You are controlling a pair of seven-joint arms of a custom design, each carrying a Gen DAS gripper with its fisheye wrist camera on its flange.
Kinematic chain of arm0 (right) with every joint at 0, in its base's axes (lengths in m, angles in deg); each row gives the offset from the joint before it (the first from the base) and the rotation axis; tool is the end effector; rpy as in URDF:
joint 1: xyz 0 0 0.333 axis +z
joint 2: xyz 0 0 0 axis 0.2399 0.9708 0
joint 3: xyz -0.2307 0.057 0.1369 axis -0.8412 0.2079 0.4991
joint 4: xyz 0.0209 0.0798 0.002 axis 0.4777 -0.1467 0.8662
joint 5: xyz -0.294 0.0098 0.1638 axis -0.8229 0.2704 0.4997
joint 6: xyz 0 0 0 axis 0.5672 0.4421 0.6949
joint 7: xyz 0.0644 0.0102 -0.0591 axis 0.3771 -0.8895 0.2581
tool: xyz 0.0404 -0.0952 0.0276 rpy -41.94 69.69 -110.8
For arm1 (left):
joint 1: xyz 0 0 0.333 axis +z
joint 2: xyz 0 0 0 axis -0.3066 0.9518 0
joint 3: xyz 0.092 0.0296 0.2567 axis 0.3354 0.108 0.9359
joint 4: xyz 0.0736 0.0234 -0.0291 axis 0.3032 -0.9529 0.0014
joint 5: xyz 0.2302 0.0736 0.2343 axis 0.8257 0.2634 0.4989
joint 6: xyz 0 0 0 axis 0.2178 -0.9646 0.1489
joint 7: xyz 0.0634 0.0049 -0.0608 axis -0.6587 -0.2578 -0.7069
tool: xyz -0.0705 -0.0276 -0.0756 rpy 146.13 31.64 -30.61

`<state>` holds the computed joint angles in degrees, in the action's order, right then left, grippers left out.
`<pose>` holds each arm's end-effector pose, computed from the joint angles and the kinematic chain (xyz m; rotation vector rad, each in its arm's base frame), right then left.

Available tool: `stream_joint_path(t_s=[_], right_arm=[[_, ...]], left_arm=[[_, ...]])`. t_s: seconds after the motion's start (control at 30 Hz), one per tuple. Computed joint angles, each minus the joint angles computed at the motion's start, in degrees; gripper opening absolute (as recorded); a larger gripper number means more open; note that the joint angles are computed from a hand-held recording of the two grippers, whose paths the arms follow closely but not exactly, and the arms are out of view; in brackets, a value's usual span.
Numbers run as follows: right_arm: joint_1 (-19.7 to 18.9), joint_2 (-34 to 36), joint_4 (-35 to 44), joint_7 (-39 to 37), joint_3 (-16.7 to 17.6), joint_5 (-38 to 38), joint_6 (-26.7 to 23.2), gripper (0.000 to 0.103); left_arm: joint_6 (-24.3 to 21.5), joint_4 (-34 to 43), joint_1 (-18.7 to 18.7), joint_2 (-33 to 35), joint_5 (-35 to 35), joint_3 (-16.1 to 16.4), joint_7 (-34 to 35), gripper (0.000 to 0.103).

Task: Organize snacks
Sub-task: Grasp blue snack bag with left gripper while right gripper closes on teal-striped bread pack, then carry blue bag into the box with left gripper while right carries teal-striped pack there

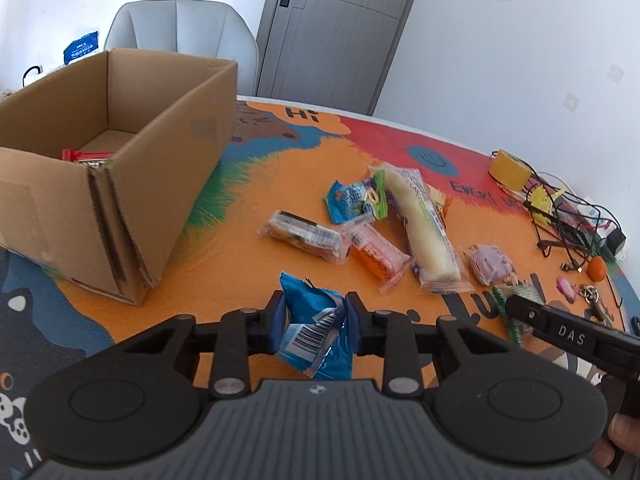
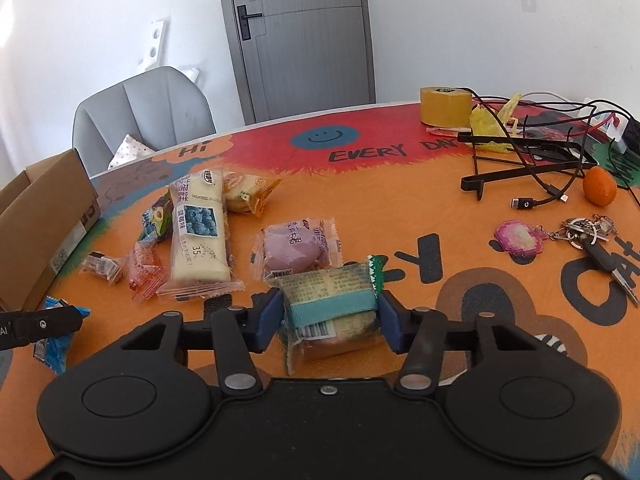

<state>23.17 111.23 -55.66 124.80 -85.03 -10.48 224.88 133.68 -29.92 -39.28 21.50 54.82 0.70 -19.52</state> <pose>0.7268 0.1235 0.3955 -1.8137 1.3888 -0.5288 0.6589 -0.2697 0.4013 -2.0892 1.2861 -0.8707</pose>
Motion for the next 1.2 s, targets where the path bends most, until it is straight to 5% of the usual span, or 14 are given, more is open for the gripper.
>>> stream_joint_path(t_s=[0.63,1.2], right_arm=[[-0.94,-10.56,-13.02,-10.85,6.67,11.25,5.92,0.046],[1.08,-13.79,-15.61,-19.32,13.13,22.09,12.22,0.047]], left_arm=[[4.26,-13.76,0.70,-12.22,15.24,2.38,-14.82,0.030],[2.47,-22.63,6.41,-22.60,28.40,-0.40,-23.29,0.030]])
